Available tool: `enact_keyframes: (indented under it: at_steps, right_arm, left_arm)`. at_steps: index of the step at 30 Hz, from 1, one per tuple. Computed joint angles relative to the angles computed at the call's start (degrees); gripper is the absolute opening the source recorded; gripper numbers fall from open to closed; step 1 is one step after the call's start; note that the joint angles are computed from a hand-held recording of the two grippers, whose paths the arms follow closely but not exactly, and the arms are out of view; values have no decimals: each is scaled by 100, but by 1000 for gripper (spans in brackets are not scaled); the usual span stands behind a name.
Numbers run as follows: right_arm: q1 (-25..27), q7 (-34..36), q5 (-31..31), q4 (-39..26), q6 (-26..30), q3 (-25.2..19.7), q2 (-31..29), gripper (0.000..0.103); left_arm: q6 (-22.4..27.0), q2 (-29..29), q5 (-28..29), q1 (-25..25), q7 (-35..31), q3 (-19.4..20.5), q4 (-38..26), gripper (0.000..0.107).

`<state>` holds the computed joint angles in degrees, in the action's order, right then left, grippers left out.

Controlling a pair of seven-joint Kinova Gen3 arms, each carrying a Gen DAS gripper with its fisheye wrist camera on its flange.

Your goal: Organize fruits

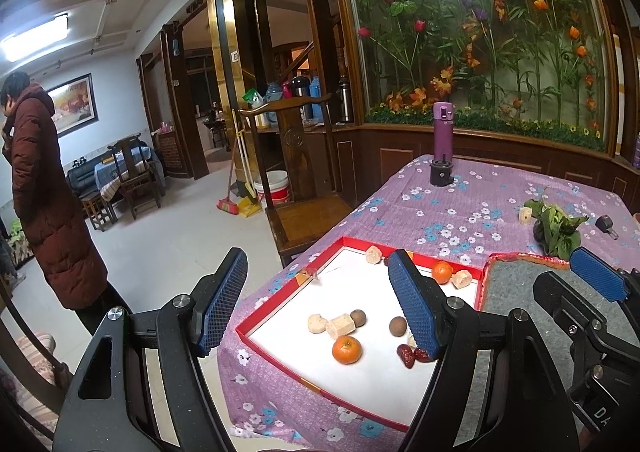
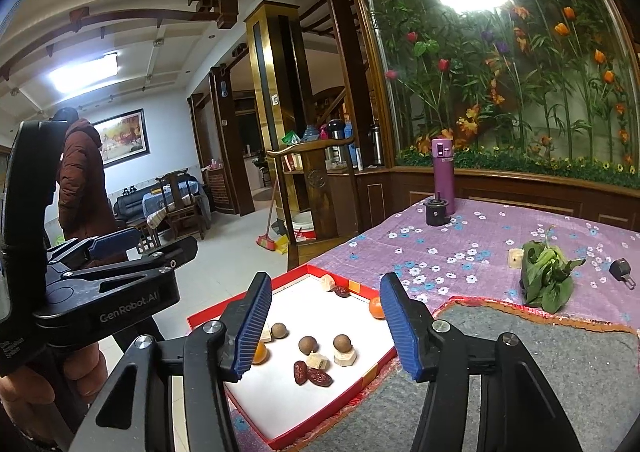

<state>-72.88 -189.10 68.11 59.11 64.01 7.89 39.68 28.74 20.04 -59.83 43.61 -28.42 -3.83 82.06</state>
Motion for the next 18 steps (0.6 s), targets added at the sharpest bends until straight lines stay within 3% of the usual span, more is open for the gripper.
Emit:
enact_keyframes:
  at_steps: [18]
  right_arm:
    - [-30, 36, -61, -120, 108, 39, 75, 63]
  left_arm:
    - [-19, -66, -203, -31, 189, 51, 79, 74]
